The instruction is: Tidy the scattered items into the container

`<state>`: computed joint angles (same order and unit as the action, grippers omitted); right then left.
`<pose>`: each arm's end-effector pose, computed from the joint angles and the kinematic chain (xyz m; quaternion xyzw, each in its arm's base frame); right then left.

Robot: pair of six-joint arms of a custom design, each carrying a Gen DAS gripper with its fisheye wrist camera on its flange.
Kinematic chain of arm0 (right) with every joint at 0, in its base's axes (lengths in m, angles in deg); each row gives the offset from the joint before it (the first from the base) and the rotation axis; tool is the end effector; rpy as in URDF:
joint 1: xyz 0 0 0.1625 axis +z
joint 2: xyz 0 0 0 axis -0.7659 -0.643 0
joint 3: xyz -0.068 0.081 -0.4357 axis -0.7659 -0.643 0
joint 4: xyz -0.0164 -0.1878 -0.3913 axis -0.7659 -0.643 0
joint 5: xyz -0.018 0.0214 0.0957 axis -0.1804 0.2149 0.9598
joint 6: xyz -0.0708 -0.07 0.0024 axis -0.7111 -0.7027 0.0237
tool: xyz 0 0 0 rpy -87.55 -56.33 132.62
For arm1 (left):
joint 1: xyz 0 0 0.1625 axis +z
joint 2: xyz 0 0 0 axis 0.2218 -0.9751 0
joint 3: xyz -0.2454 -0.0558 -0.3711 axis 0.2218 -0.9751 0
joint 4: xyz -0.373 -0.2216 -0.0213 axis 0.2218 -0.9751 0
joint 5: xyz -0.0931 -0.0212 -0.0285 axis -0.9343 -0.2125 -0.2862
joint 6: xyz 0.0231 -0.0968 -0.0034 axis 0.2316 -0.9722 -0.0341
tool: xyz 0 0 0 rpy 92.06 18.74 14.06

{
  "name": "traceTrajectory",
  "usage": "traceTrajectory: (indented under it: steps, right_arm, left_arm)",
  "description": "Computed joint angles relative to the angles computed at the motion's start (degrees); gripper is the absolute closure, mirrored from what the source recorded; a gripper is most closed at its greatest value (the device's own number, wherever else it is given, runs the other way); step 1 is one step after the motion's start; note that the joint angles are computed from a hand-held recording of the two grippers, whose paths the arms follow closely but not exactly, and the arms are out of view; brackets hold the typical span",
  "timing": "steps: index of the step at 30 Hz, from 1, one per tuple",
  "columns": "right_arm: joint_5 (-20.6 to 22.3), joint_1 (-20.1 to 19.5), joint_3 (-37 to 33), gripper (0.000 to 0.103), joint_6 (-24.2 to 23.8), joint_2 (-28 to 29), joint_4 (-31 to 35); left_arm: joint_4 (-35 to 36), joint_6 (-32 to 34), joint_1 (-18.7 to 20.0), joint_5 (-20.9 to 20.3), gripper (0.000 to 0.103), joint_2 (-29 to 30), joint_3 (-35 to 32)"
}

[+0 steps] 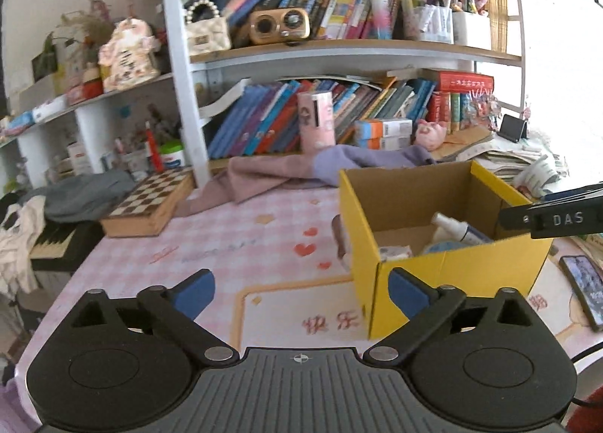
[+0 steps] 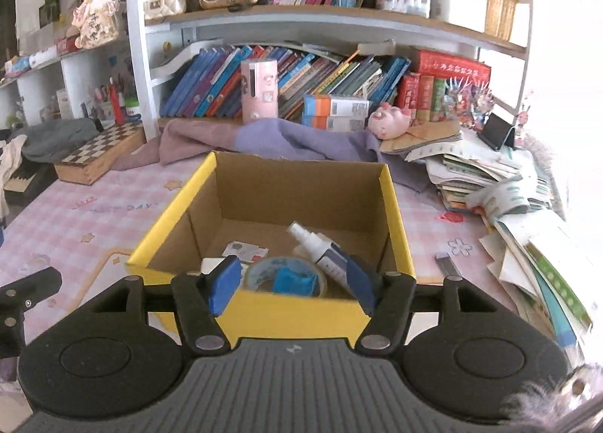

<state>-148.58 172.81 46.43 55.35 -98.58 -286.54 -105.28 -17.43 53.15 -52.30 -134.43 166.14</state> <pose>0.4510 -0.6013 0.0298 0.1579 -0.8096 0.4451 0.3484 -0.0496 -0.5812 0.4062 0.3004 0.7946 -0.4200 0.3194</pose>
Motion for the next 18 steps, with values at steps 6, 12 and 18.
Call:
traceTrajectory:
  steps: [6,12,18]
  right_arm:
    - [-5.89,4.18,-0.21,0.025,-0.55,4.36,-6.75]
    - [-7.82,7.65,3.13,0.020,8.40,4.94,-0.73]
    - [-8.88,10.62,4.70,0.018,14.27,6.01,3.14]
  left_arm:
    - [4.18,0.51,0.07,1.86,0.001,-6.83,5.42]
    - [10.55,-1.02,1.45,-0.25,0.000,-15.04,9.10]
    - [16.56,-2.68,2.89,0.06,0.000,-19.38,9.95]
